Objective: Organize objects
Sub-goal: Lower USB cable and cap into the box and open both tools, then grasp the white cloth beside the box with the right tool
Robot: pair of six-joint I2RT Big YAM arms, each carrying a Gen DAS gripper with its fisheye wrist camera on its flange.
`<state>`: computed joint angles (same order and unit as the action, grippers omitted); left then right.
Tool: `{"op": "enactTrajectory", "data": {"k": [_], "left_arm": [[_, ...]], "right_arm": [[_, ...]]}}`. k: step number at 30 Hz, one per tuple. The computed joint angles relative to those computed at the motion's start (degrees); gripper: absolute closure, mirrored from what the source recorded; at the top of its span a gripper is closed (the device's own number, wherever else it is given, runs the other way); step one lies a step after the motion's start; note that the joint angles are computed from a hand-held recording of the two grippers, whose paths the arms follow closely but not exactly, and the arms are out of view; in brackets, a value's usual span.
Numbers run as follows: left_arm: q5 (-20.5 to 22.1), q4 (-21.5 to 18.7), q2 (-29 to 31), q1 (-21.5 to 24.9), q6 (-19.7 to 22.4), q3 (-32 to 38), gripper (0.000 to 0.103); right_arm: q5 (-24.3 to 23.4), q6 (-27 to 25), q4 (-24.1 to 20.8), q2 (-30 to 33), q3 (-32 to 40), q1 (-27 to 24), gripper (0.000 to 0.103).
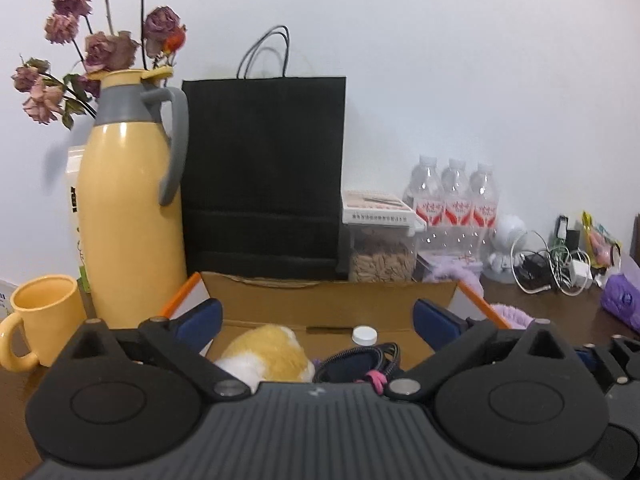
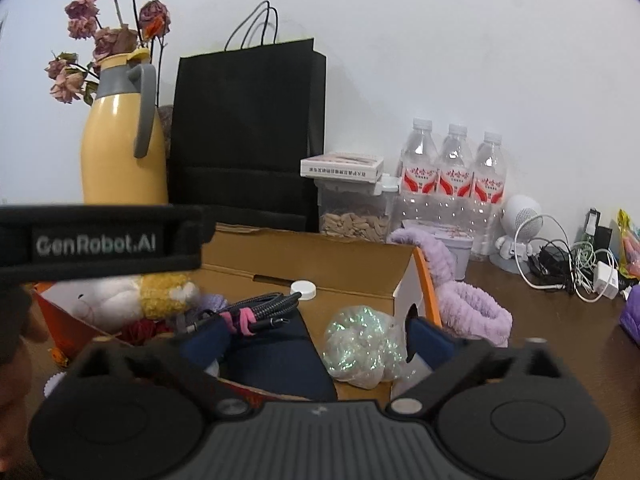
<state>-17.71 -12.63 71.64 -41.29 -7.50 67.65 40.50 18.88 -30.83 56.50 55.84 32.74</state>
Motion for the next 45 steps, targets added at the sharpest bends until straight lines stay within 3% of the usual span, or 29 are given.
{"op": "enactTrajectory", "data": {"k": [10, 15, 21, 26, 37, 45], "left_arm": [[-0.5, 0.1, -0.4, 0.2, -0.8, -0.2, 0.000], [0.7, 0.1, -2.8, 0.3, -0.7, -1.5, 0.000], [2.6, 2.0, -7.7, 1.3, 0.3, -5.5, 0.000], [4.1, 0.1, -11.0, 3.1, -0.4, -8.4, 0.000], [3.7, -7.0, -14.7, 4.9, -1.0, -11.8, 0.000], [3.8, -10.6, -17.3, 6.1, -1.3, -13.7, 0.000]], "right_arm": [[1.4, 0.0, -0.5, -0.3, 0.2, 0.8, 0.000], [-0.3, 0.6, -2.0, -1.5, 0.8, 1.7, 0.000], [4.5, -0.6, -2.4, -3.7, 0.4, 5.4, 0.000], [10.3, 1.2, -4.4, -6.1, -1.7, 8.9, 0.000], [15.4, 8.8, -13.3, -11.2, -4.6, 14.0, 0.000], [17.1, 19.0, -24.7, -11.7, -5.0, 18.1, 0.000]]}}
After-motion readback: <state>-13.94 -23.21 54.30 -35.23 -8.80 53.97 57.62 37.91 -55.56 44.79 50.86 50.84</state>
